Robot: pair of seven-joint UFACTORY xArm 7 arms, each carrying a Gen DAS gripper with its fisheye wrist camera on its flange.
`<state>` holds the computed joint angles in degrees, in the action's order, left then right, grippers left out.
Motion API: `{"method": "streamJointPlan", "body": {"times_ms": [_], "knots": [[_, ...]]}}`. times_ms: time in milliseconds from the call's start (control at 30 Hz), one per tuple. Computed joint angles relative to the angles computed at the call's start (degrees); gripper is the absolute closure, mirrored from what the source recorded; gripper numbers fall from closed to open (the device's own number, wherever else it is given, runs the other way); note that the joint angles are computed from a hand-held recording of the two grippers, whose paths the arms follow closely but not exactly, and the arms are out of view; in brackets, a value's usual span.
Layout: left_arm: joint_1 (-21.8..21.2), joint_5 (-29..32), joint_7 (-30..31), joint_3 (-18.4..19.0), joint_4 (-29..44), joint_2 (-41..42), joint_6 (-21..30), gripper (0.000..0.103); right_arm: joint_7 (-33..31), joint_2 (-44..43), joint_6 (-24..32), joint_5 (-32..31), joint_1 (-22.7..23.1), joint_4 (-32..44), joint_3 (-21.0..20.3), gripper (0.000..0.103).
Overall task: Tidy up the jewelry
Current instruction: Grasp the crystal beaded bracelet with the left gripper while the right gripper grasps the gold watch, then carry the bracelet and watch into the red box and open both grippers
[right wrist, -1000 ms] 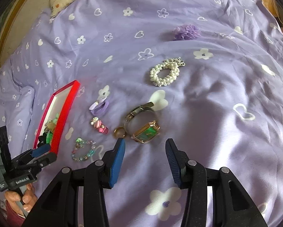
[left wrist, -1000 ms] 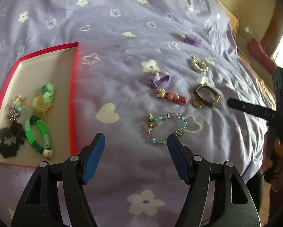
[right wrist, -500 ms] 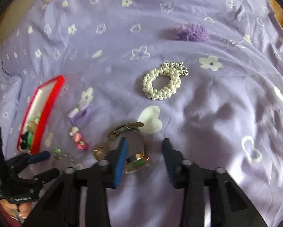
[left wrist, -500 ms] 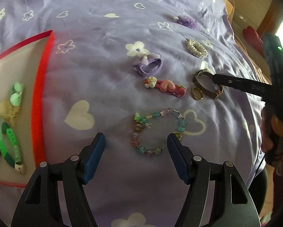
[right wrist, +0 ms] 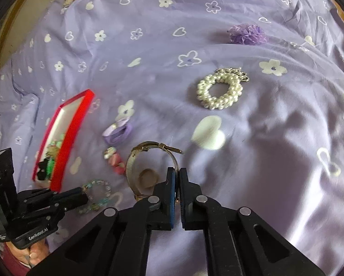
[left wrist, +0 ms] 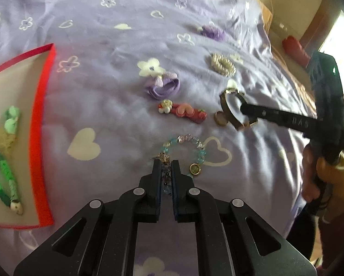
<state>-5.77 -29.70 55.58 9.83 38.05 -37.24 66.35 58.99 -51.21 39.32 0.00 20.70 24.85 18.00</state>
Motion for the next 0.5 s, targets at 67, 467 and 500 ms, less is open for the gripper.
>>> {"method": "streamJointPlan", "body": {"times_ms": [67, 467, 500], "knots": [[0.3, -0.5, 0.0, 0.7, 0.2, -0.8, 0.5, 0.097, 0.3, 0.2, -0.8, 0.3, 0.4, 0.3, 0.3, 0.101], [3.9, -2.4, 0.5, 6.1, 4.2, -2.9, 5.8, 0.097, 1.0, 7.3, -7.8, 1.2, 3.1, 5.5, 2.1, 0.102], [4.3, -2.5, 0.6, 6.5, 4.6, -2.9, 6.2, 0.097, 1.0, 8.3, -8.3, 1.2, 3.2, 6.0, 2.2, 0.101]]}}
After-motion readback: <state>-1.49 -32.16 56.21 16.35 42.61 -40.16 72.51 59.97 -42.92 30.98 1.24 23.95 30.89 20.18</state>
